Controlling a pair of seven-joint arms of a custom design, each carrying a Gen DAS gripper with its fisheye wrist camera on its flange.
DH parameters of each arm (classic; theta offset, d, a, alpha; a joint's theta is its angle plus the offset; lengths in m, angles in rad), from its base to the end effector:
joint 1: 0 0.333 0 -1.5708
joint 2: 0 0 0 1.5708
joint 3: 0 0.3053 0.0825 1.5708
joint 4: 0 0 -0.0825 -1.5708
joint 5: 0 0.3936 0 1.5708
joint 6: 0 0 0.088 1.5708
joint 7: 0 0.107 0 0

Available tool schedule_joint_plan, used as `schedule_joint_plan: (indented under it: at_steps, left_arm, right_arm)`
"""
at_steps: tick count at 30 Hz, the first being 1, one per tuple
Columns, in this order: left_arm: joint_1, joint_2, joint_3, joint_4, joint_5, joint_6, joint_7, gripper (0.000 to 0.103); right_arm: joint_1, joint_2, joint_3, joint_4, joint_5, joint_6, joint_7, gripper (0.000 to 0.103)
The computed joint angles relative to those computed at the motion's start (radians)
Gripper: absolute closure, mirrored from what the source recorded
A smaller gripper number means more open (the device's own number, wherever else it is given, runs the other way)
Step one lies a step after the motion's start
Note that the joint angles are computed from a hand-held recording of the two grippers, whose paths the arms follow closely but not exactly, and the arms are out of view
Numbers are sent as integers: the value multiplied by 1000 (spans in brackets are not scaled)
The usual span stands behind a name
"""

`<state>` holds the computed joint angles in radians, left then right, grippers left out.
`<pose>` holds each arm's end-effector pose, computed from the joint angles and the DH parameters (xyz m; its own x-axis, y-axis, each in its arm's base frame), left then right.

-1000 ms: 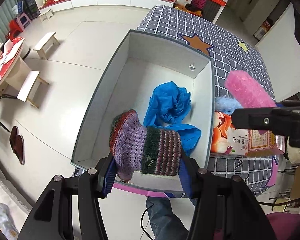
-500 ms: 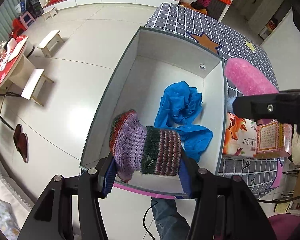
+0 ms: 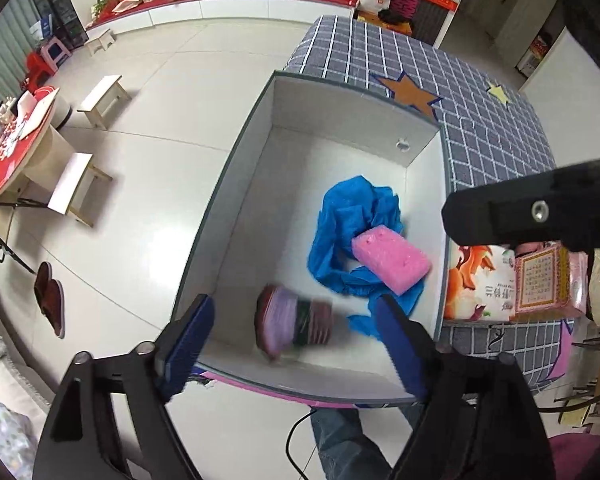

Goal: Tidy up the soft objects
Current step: 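Open both tools to drop the sock and sponge into the box, then reach the left tool to the blue duster while the right grasps the leopard scrunchie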

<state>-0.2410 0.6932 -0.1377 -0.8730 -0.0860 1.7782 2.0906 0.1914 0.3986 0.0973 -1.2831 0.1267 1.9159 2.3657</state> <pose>0.7171 -0.2502 0.5172 -0.7538 -0.6555 0.0449 -0.6410 0.7186 -0.2698 0.6770 0.1967 0.5391 -0.4944 -0.8237 -0.2777 -0.8499 0.5250 -0.0443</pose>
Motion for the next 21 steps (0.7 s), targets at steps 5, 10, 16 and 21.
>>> schedule_joint_plan:
  at_steps: [5, 10, 16, 21]
  left_arm:
    - [19, 48, -23, 87, -62, -48, -31, 0]
    - [11, 115, -46, 210, -99, -114, -37, 0]
    - [-45, 184, -86, 349, -82, -200, 20, 0]
    - [-99, 71, -88, 155, -82, -124, 190, 0]
  right_arm:
    - [-16, -45, 1, -66, 40, 32, -2, 0]
    - [-27, -125, -10, -161, 64, 50, 15, 0]
    - [-44, -354, -56, -412, 61, 92, 76, 0]
    - [-61, -571, -110, -639, 14, 90, 195, 0]
